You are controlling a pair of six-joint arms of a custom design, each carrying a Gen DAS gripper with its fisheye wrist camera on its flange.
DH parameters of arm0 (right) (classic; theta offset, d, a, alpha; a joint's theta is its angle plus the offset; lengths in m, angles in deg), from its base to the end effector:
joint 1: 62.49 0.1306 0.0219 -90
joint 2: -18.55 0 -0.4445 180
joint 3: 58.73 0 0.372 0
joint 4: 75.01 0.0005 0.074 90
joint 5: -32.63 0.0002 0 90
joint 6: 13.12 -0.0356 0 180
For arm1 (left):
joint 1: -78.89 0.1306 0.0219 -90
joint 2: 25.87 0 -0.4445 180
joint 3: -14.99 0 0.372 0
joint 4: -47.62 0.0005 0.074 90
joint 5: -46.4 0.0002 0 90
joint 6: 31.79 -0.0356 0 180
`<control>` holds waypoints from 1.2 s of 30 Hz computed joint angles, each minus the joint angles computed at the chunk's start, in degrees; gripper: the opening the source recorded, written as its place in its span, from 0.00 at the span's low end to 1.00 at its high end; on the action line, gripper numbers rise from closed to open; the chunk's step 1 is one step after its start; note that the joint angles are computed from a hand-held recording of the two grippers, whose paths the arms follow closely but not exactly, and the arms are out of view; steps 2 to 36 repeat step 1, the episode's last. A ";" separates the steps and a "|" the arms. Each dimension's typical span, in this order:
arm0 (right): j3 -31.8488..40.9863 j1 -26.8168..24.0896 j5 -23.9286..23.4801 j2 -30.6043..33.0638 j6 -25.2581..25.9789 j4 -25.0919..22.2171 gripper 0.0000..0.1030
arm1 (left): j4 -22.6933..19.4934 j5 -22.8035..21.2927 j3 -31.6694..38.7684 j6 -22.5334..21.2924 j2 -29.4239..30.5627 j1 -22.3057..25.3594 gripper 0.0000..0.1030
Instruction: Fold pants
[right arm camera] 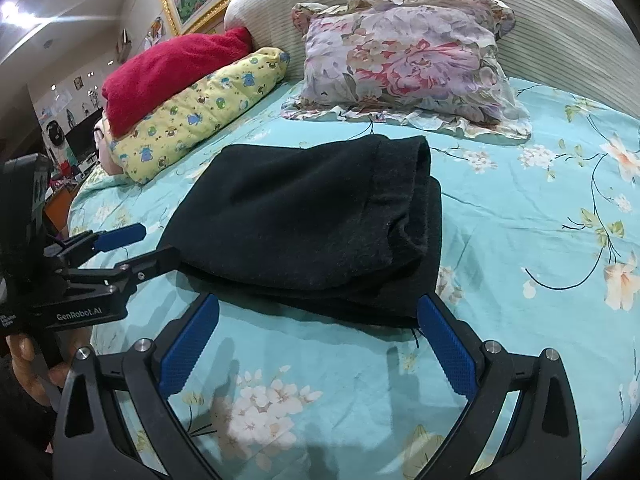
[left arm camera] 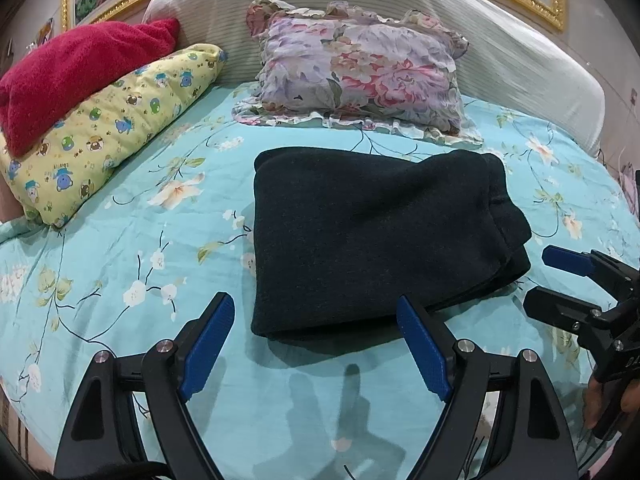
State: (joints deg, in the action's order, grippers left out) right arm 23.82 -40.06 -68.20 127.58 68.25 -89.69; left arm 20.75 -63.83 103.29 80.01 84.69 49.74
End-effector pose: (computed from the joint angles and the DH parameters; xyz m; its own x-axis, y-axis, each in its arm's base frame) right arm 0.5353 0.2277 0.3131 -0.6773 -0.1202 -0.7258 -0.4085 0.8819 0.2352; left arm 0.5231 -0.2782 0.3245 -0.7095 -0.0033 -0.7047 -0.0044 1.0000 -0.0002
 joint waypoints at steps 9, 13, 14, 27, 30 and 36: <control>0.06 -0.02 0.10 0.03 -0.23 -0.10 0.97 | -0.28 0.16 0.14 0.20 0.09 0.03 0.82; 0.06 -0.02 0.10 0.03 -0.23 -0.10 0.97 | -0.28 0.16 0.14 0.20 0.09 0.03 0.82; 0.06 -0.02 0.10 0.03 -0.23 -0.10 0.97 | -0.28 0.16 0.14 0.20 0.09 0.03 0.82; 0.06 -0.02 0.10 0.03 -0.23 -0.10 0.97 | -0.28 0.16 0.14 0.20 0.09 0.03 0.82; 0.06 -0.02 0.10 0.03 -0.23 -0.10 0.97 | -0.28 0.16 0.14 0.20 0.09 0.03 0.82; 0.06 -0.02 0.10 0.03 -0.23 -0.10 0.97 | -0.28 0.16 0.14 0.20 0.09 0.03 0.82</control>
